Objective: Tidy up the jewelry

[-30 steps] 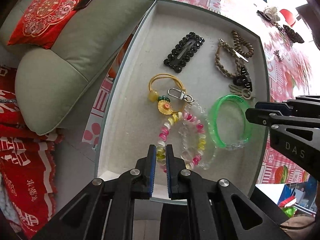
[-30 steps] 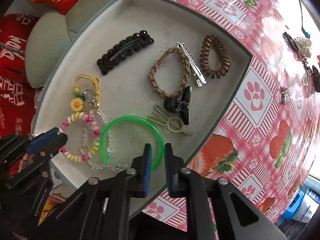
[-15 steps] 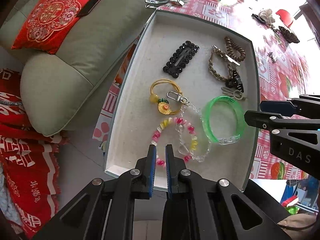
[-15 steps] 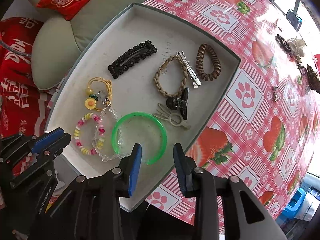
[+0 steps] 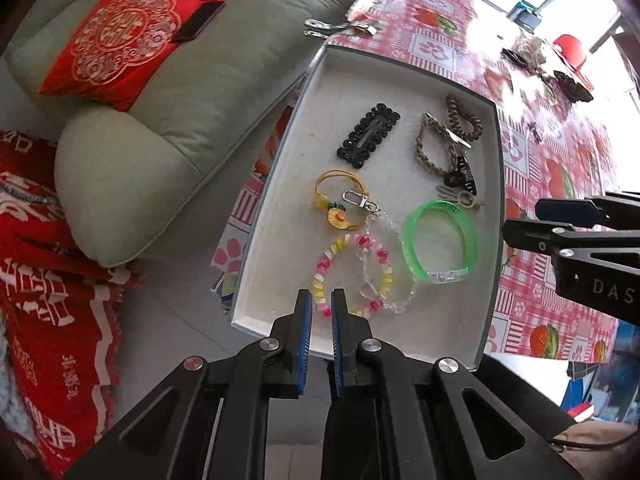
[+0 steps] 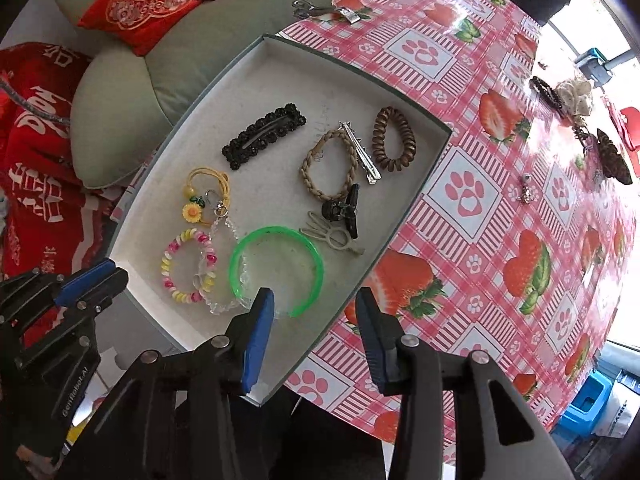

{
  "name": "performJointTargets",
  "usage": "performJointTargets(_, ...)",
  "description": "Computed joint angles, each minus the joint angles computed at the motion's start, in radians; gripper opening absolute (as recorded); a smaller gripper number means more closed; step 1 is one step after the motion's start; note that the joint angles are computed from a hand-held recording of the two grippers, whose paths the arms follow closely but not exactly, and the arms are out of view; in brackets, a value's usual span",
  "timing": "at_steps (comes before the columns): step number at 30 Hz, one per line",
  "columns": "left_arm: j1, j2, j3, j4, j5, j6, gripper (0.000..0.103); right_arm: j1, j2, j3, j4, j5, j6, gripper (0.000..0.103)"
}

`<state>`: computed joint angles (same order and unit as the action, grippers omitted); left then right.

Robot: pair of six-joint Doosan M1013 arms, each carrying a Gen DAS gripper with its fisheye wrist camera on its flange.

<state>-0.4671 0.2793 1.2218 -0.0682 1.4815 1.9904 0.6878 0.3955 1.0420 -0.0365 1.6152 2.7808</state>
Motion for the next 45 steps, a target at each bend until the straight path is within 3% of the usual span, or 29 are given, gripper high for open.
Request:
performJointTargets(4,-0.007,-0.011,0.003,0.026,-0.011,-0.052,0.016,0.004,-0.011,0.008,0.0,-0.012,-0.023,0.046)
performJointTargets(5,-0.008,-0.013,0.002,0.031,-0.008,-0.072,0.022,0.004,-0.015,0.012,0.004,-0.016,-0.034,0.046)
performJointTargets(6,-0.008,-0.014,0.001,0.031,-0.002,-0.087,0.066,0.004,-0.015,0.013,0.007,-0.015,-0.043,0.046)
performJointTargets(7,-0.011,-0.017,0.002,0.039,-0.002,-0.102,0.103,0.005,-0.02,0.016,0.006,-0.016,-0.052,0.046)
performJointTargets(9,-0.023,-0.037,0.015,0.074,-0.037,-0.127,0.103,0.002,-0.025,0.024,0.0,-0.026,-0.071,0.046)
performJointTargets(17,-0.043,-0.062,0.006,0.111,-0.031,-0.221,0.103,0.008,-0.036,0.008,-0.025,-0.029,-0.184,0.055)
performJointTargets(19,-0.046,-0.067,0.007,0.12,-0.029,-0.247,0.103,0.009,-0.038,0.002,-0.032,-0.034,-0.207,0.066)
performJointTargets(23,-0.055,-0.078,0.012,0.134,-0.029,-0.291,0.103,0.016,-0.043,-0.009,-0.059,-0.036,-0.239,0.071)
performJointTargets(24,-0.057,-0.082,0.014,0.135,-0.03,-0.297,0.103,0.017,-0.046,-0.009,-0.064,-0.037,-0.243,0.08)
performJointTargets(29,-0.073,-0.096,0.026,0.154,-0.033,-0.327,0.103,0.029,-0.063,-0.002,-0.112,-0.044,-0.242,0.082)
performJointTargets(33,-0.078,-0.105,0.03,0.151,-0.033,-0.347,0.103,0.038,-0.078,0.011,-0.14,-0.068,-0.247,0.103)
performJointTargets(37,-0.08,-0.115,0.032,0.146,-0.032,-0.363,0.103,0.053,-0.085,0.011,-0.181,-0.08,-0.263,0.103)
performJointTargets(45,-0.088,-0.113,0.038,0.153,0.006,-0.368,0.103,0.043,-0.084,0.007,-0.135,-0.056,-0.265,0.103)
